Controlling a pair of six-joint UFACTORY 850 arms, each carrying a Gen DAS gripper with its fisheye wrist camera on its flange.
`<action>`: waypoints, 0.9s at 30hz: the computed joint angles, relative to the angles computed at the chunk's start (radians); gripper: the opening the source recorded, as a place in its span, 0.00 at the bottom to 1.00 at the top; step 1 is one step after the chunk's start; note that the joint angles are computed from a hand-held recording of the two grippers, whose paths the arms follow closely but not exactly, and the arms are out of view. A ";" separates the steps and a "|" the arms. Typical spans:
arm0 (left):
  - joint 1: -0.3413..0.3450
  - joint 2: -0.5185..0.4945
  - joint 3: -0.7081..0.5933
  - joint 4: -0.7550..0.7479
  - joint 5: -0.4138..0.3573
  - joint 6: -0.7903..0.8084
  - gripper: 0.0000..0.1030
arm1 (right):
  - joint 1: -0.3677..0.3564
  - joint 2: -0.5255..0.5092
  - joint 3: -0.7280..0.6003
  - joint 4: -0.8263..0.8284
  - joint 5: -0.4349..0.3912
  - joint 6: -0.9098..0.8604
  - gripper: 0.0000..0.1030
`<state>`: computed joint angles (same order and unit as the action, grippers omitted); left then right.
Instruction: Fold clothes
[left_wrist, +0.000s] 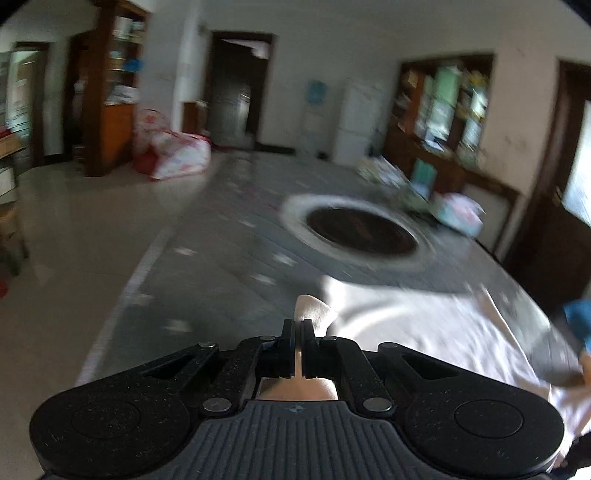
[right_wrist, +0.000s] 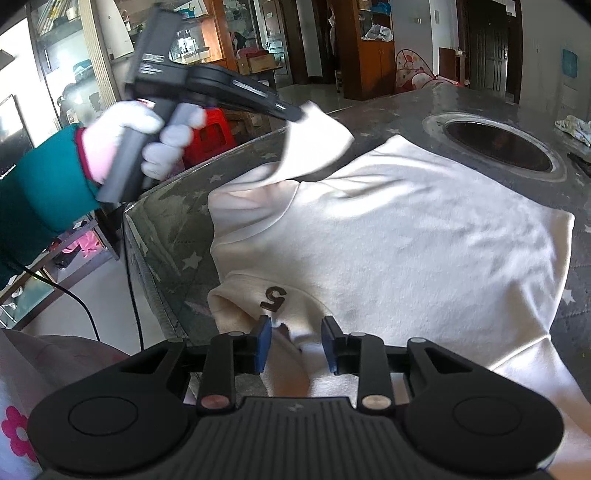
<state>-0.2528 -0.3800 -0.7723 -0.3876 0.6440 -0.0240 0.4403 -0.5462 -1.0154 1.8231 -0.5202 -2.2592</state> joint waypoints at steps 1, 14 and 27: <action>0.007 0.020 0.024 -0.024 0.019 0.002 0.03 | 0.001 0.003 0.003 0.008 0.001 -0.009 0.29; 0.090 0.156 0.286 -0.254 0.136 -0.056 0.03 | 0.016 0.014 0.004 -0.018 0.025 -0.001 0.33; 0.042 0.078 0.172 -0.112 0.011 -0.037 0.05 | 0.013 0.021 -0.001 -0.025 0.020 0.020 0.33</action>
<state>-0.2106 -0.3018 -0.6007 -0.4991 0.6552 -0.0613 0.4536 -0.5251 -1.0169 1.7985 -0.5007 -2.2391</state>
